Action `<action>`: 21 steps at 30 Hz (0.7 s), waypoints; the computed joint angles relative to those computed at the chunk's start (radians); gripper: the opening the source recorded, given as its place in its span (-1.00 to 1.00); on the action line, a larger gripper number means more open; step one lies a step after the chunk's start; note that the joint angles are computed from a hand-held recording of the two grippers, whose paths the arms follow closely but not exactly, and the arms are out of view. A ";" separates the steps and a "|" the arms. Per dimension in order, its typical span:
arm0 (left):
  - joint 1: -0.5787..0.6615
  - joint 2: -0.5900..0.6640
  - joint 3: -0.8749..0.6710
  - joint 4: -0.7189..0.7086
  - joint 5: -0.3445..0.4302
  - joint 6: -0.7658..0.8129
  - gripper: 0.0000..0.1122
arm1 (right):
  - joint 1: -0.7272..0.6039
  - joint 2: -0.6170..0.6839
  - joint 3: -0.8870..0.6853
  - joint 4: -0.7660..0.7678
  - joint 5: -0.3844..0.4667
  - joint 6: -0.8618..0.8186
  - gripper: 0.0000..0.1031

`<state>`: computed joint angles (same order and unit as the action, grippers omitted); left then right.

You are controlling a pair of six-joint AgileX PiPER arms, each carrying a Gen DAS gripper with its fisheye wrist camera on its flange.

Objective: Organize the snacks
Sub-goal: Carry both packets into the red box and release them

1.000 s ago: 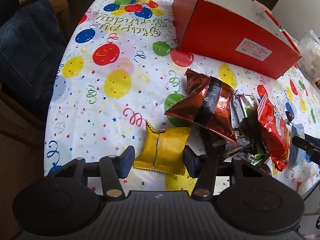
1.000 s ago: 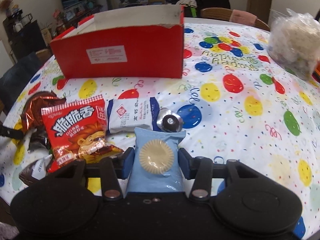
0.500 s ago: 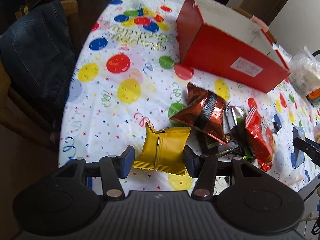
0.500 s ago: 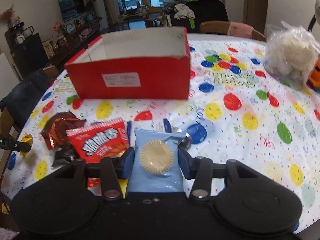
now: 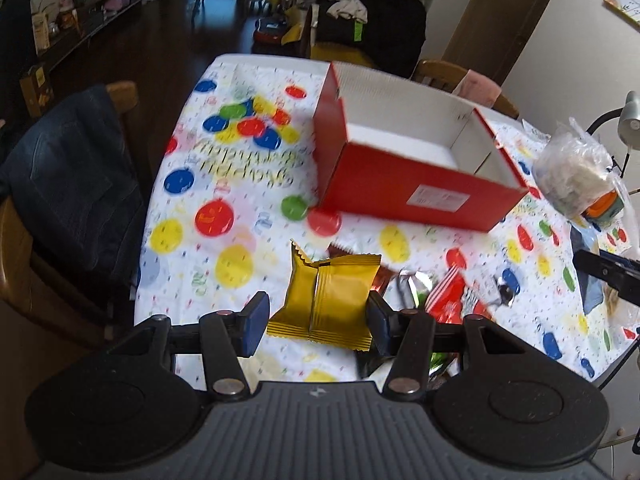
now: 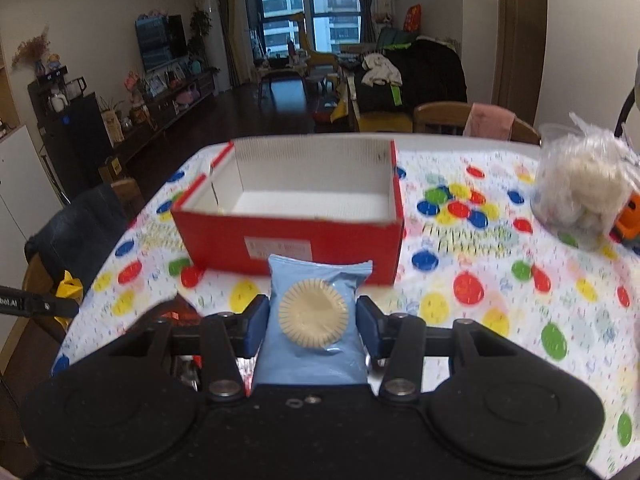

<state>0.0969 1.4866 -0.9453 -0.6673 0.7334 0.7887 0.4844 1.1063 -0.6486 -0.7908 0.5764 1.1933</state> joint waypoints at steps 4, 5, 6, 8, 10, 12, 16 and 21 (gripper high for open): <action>-0.049 0.013 -0.069 0.025 -0.001 -0.051 -0.08 | -0.081 0.031 -0.073 0.055 -0.036 -0.129 -0.11; -0.061 0.019 -0.089 0.028 -0.002 -0.062 -0.08 | -0.102 0.042 -0.090 0.072 -0.047 -0.160 -0.11; -0.071 0.024 -0.107 0.032 -0.003 -0.074 -0.08 | -0.125 0.056 -0.109 0.090 -0.062 -0.196 -0.11; -0.098 0.047 -0.154 0.046 -0.007 -0.108 -0.08 | -0.170 0.087 -0.145 0.137 -0.095 -0.277 -0.11; -0.131 0.072 -0.200 0.079 -0.022 -0.163 -0.08 | -0.210 0.127 -0.181 0.178 -0.121 -0.349 -0.11; -0.163 0.106 -0.251 0.115 -0.033 -0.214 -0.08 | -0.248 0.172 -0.221 0.233 -0.143 -0.428 -0.11; -0.223 0.182 -0.366 0.203 -0.039 -0.330 -0.08 | -0.324 0.252 -0.300 0.373 -0.179 -0.604 -0.11; -0.279 0.292 -0.530 0.295 -0.012 -0.452 -0.08 | -0.404 0.363 -0.414 0.538 -0.197 -0.825 -0.11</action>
